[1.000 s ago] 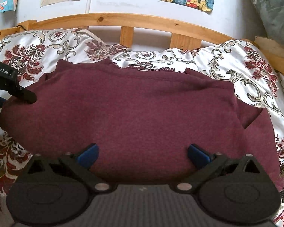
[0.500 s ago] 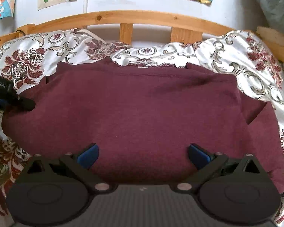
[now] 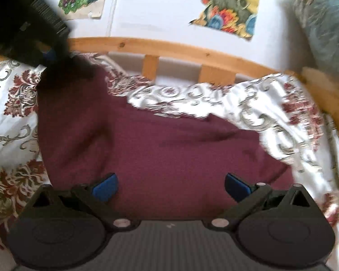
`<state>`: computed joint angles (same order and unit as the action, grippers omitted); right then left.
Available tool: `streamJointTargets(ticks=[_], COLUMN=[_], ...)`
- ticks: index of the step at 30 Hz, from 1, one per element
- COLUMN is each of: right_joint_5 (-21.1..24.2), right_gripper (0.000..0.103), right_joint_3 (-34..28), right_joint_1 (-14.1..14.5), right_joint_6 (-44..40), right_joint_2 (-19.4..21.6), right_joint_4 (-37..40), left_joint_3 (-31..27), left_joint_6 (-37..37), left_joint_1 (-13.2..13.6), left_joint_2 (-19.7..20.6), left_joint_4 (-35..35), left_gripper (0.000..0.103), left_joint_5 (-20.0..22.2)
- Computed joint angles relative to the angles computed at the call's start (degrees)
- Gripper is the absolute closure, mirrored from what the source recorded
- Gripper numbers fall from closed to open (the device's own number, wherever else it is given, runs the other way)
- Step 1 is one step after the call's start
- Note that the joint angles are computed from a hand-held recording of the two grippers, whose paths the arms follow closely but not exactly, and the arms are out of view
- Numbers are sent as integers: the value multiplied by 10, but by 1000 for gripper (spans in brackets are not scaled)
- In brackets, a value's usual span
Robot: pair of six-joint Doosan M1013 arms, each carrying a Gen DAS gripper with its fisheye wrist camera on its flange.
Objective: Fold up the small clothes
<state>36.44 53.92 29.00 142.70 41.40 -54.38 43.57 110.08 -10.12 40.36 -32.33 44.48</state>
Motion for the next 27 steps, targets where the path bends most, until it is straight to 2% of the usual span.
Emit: streamJointTargets(ticks=[3,6,10,12,15,16,17,19,26,27], right_joint_5=[36,69,71,69,52,48,49,51,65,65], right_gripper=[0,0,0,0,0,0,0,0,0,0], right_joint_3=[24,47,84,99,124,129,134,138,138,136], right_joint_1=[-1,-3,-12,-17,-25,-28,-28,-29,-23,-25], right_joint_6=[16,35,78,85,105,112,118,122,143,146], right_joint_2=[-14,-27,-48,-57,-71,-74,-77,-80,-81,-80], right_joint_4=[-30,-45,-38,-21,12,18,19,24,12,6], left_joint_3=[-24,-34,-37,-30,-19,-22,-18,-2,86,97], left_joint_6=[44,54,51,44,52,49,50,70,187,204], left_joint_1=[-22,-41,-59,-64,-61,-58,-54,-49,-33,-29], left_joint_2=[11,21,35,36,33,34,32,24,-24,-31], left_joint_4=[-10,-11,6,21,-6,-26,-46,-92,-216,-223], left_gripper=[90,91,90,89,87,78,64,53,24,23], left_joint_5=[21,46,81,84,89,101,107,103,60,54])
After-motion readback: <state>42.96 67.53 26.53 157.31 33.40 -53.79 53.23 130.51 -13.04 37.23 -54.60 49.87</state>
